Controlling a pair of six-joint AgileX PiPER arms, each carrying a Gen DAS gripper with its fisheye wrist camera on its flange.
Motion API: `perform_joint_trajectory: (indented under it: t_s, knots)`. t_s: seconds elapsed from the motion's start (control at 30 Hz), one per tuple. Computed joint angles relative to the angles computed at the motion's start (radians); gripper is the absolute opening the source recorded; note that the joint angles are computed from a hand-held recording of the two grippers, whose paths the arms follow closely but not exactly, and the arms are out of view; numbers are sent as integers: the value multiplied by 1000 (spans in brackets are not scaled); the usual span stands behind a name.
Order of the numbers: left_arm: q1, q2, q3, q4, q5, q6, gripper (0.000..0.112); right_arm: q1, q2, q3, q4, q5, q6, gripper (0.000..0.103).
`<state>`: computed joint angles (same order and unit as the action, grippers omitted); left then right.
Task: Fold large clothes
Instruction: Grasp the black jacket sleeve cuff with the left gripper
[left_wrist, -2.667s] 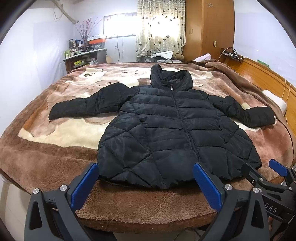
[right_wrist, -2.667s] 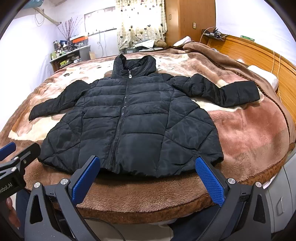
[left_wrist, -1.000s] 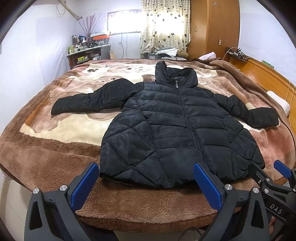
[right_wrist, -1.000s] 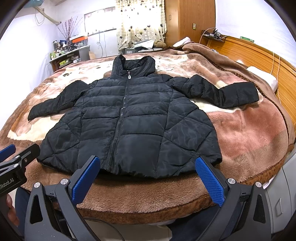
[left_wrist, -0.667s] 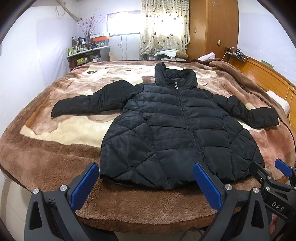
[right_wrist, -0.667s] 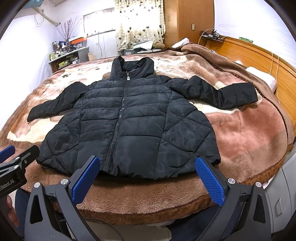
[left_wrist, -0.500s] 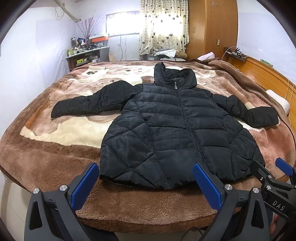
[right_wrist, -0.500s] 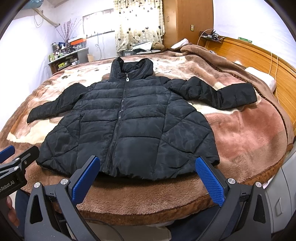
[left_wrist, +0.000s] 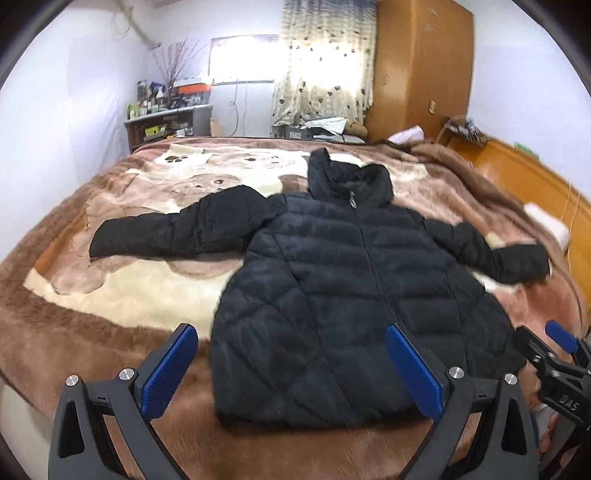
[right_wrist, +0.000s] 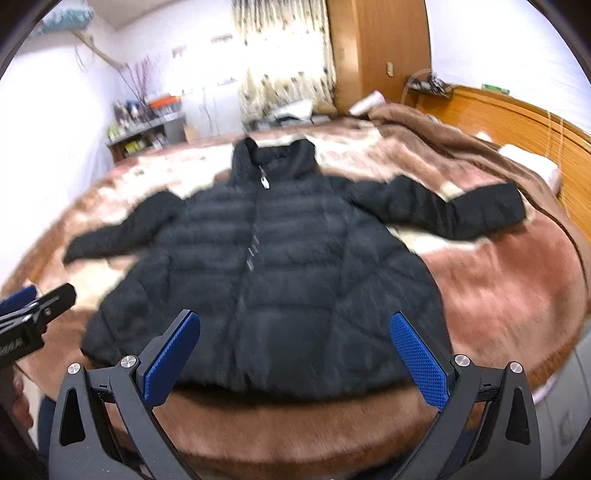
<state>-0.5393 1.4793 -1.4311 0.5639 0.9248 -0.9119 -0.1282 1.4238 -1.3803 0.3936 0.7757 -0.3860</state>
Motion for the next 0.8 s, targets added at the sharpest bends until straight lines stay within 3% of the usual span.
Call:
perform_joint_trajectory:
  t_s: [0.1,0.23,0.33,0.4,0.63,0.8]
  knots:
    - [212,12,1,-184,-143,170,103,13,67,-71,99,-25,-91,102]
    - [416,85,-49,-349,-207,348,103,86,197,-234,56,-3,-69,102]
    - [610,200,-135,-600,-211,533,103,123,296,-352,35,35,-40,102]
    - [705,281,-196,-730,-200,619,103,153,370,-440,5,50,-9,102]
    - [883,549,-444,-843,-140,586,103,241,586,-724,-115,127,108,102]
    - [911,754,-734,-753,-20,494,103,290,759,-977,-179,230,173,102]
